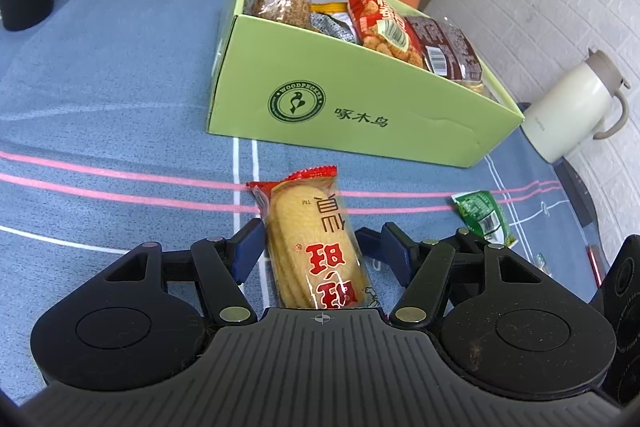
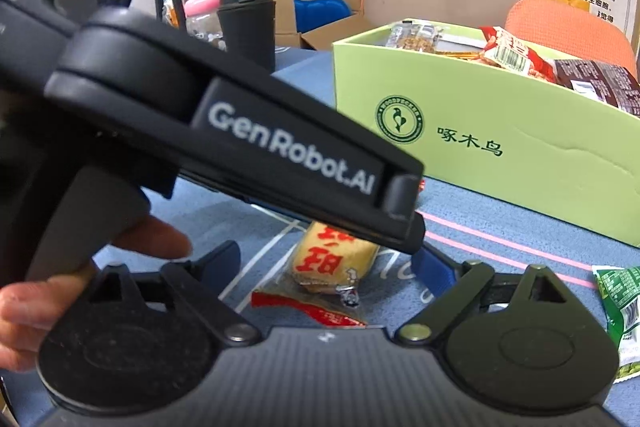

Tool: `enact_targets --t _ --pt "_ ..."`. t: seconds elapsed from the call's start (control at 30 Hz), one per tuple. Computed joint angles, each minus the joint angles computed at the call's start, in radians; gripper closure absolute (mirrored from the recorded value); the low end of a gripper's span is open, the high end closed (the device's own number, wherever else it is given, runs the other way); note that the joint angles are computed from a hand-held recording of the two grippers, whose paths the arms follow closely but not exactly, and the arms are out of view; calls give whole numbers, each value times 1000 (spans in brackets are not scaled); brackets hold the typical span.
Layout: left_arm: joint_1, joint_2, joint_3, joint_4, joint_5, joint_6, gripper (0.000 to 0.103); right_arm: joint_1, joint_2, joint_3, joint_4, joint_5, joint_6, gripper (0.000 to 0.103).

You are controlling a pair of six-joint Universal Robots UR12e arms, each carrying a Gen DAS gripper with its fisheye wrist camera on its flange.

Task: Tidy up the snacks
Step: 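Grasp the yellow-wrapped biscuit pack with the left gripper, then carry the biscuit pack over the box and open the left gripper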

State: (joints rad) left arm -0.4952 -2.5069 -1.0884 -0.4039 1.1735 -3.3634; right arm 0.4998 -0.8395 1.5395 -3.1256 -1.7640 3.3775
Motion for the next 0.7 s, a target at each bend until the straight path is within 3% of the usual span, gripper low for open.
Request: enact_targets --t 0.03,0.1,0.13,0.27,0.37,0.5,0.6,0.7 --pt "0 0 -1 1 -1 -1 57 4 1 -1 -4 1 -13 20" --pt "-2 4 -7 3 17 -19 79 16 -2 2 -4 -24 -22 27" --pt "-4 12 -19 11 42 -25 80 19 -6 12 -24 -24 -18 30" --pt "7 39 -57 106 -14 -99 81 32 -26 29 -123 -80 -55 30" --pt "-2 38 -9 145 10 -83 79 27 -32 11 -186 -114 -133 27" --pt "-15 -22 159 104 26 -42 78 -18 -29 -35 -194 -116 -167 25" --pt "-26 -106 335 22 66 -11 78 -61 -10 -92 -136 -79 -163 26" --pt "-28 -214 553 -117 101 -23 78 -106 17 -153 -55 -2 -132 26"
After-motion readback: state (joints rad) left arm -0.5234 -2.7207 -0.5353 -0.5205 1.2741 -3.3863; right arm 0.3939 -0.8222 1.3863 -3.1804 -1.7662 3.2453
